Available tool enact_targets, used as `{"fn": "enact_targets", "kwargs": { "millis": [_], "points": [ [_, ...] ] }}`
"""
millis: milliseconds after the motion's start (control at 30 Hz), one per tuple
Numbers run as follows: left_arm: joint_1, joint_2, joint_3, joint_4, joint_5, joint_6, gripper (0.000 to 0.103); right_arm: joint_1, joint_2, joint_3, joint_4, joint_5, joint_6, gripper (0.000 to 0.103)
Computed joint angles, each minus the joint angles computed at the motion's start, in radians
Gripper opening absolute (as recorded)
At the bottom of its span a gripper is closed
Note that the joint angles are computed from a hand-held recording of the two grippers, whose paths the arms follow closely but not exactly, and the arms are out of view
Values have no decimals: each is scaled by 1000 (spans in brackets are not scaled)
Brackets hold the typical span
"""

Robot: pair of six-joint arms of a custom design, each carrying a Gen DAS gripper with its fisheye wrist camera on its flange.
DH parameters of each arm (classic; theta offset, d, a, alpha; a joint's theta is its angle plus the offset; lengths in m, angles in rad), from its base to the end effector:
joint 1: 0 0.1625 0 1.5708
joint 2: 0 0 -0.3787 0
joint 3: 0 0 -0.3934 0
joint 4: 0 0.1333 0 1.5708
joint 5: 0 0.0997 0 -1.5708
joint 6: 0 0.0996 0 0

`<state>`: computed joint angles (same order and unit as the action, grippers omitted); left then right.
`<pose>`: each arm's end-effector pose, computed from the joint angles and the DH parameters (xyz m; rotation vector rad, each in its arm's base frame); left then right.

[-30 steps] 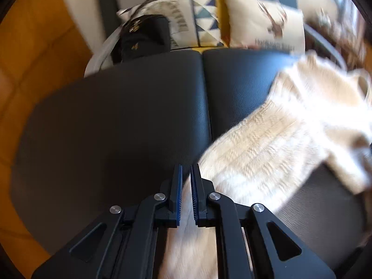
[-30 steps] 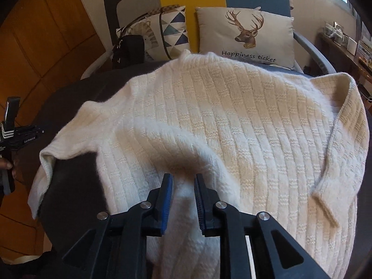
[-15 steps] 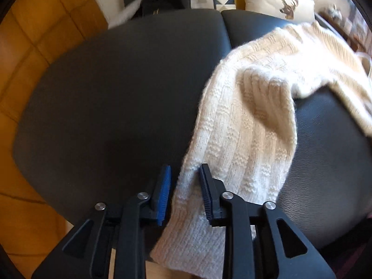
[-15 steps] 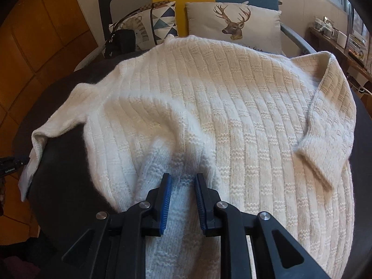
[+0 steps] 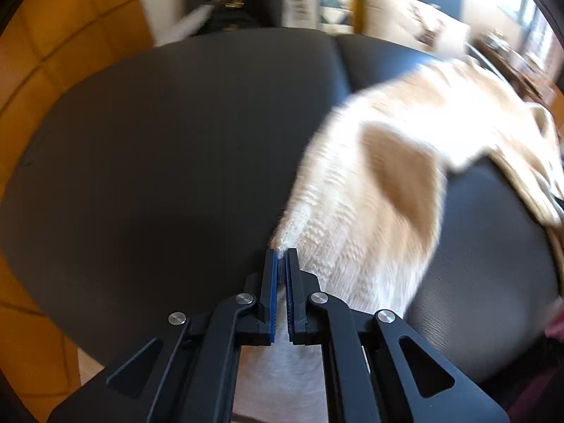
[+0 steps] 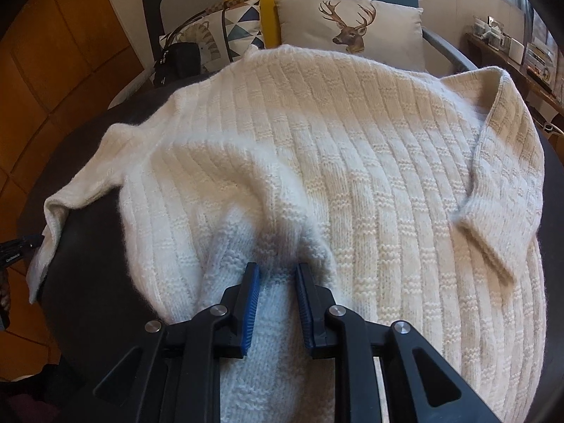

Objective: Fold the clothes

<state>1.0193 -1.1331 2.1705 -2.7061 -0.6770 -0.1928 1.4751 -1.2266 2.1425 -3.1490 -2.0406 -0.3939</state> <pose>-0.0644 -0.5073 0.1144 0.3561 2.2663 -0.5043 0.0400 -0.5068 0.1983 0.1648 -2.4561 0.6760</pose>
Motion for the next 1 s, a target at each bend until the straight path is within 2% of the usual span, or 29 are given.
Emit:
{"fn": "enact_targets", "kwargs": {
  "millis": [133,267,333,367,533,667,800,867,933,1000],
  "points": [
    [13,-2,-40,-8,155,-36,2,8,7,-12,15,-20,-3,20],
    [23,61,-147,-55,267,46,2,24,25,-34,34,-50,0,20],
    [25,105,-196,21,313,17,2,29,33,-45,49,-47,12,20],
    [35,115,-219,92,317,-36,2,30,37,-50,59,-41,16,20],
    [79,170,-347,462,321,-317,6,28,29,-62,108,-6,39,20],
    [56,100,-322,573,268,-455,8,14,-67,-19,112,35,44,21],
    [34,37,-296,710,261,-587,8,-22,-223,54,23,20,75,24],
    [25,-6,-261,692,233,-618,8,-48,-285,82,-18,-13,86,29],
    [6,-53,-200,561,179,-588,8,-80,-320,82,-8,-37,115,29],
    [-44,-79,-126,387,127,-506,8,-133,-358,90,22,26,174,30]
  ]
}}
